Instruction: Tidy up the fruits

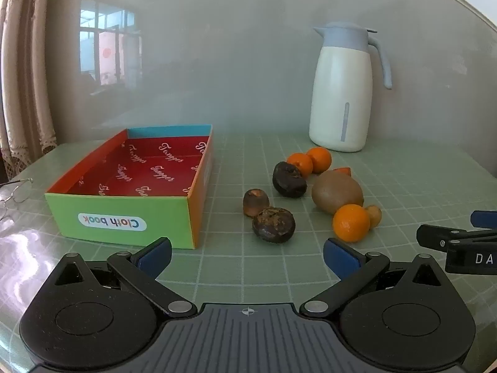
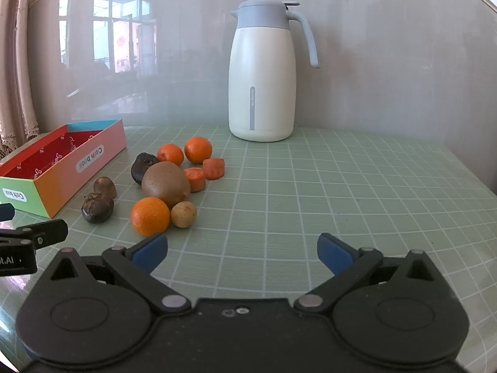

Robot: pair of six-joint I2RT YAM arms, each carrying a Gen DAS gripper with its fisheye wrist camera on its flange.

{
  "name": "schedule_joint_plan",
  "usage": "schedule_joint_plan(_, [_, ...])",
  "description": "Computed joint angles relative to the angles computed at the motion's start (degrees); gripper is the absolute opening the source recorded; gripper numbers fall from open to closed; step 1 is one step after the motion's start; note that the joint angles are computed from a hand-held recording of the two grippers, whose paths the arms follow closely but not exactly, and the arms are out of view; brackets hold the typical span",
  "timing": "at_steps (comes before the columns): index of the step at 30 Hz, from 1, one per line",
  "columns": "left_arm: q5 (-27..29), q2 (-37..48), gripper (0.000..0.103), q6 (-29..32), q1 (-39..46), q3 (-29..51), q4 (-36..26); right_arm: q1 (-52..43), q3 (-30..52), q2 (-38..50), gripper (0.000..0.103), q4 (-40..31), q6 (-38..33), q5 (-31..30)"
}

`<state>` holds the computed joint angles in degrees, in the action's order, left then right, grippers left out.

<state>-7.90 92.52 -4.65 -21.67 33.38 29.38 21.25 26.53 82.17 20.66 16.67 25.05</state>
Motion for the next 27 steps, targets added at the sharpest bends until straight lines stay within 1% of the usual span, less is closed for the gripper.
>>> schedule_joint_plan(5, [0.32,-0.11,0.103,0.80,0.41,0.06,-0.34,0.01,-0.06,0.05,0.103,0.20,0.02,0.00])
schedule_joint_plan(6, [0.42,-0.40,0.103,0.78,0.55,-0.59,0.46,0.00,-0.04,0.05,0.103,0.15,0.05,-0.07])
schedule_joint_plan(18, [-0.47,0.13,0.103,0.57,-0.06,0.07,0.42,-0.17,-0.23,0.23,0.103,0.68,-0.20,-0.16])
schedule_joint_plan(23, [-0.40,0.09,0.103,0.65,0.03,-0.07,0.61,0.15,-0.10,-0.98,0.103,-0.80,-0.11,0.10])
schedule_joint_plan(27, [-0.72,0.10,0.103,0.63,-0.18,-0.20,0.84,-0.01,0.20,-0.50,0.103,-0.62,-0.21,0.01])
